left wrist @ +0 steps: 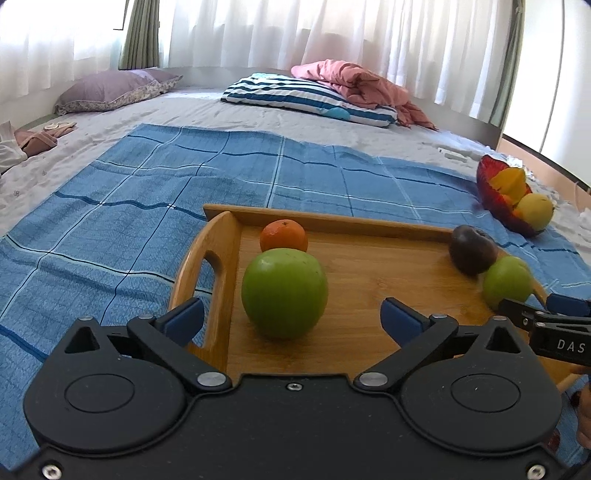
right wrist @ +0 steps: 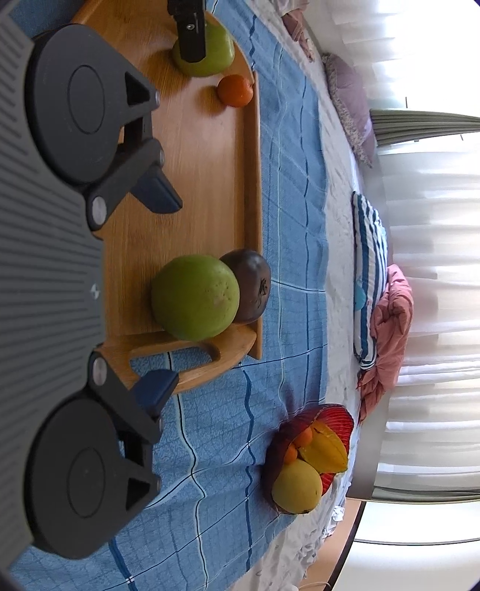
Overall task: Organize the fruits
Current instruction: 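Open both tools to release the green apples on the tray, then move both open tools back off the tray toward the loose fruits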
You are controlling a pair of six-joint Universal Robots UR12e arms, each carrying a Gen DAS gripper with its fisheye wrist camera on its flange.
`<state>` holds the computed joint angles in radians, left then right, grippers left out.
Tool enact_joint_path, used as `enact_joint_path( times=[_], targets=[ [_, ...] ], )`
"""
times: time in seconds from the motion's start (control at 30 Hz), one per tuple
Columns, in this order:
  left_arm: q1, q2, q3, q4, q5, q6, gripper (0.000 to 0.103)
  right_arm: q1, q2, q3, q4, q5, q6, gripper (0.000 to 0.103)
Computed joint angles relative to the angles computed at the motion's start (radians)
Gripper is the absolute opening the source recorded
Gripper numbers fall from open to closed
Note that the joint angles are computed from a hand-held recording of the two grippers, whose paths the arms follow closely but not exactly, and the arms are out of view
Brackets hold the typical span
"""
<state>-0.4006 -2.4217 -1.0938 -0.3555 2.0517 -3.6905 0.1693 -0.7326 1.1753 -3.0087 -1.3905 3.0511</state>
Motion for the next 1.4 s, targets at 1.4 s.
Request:
enact_joint_path(
  times=[1.4],
  targets=[
    [-0.071, 0.126, -0.255, 0.215, 0.000, 0.090, 0.103, 0.012, -0.103, 0.306, -0.461, 0.013, -0.017, 0.103]
  ],
)
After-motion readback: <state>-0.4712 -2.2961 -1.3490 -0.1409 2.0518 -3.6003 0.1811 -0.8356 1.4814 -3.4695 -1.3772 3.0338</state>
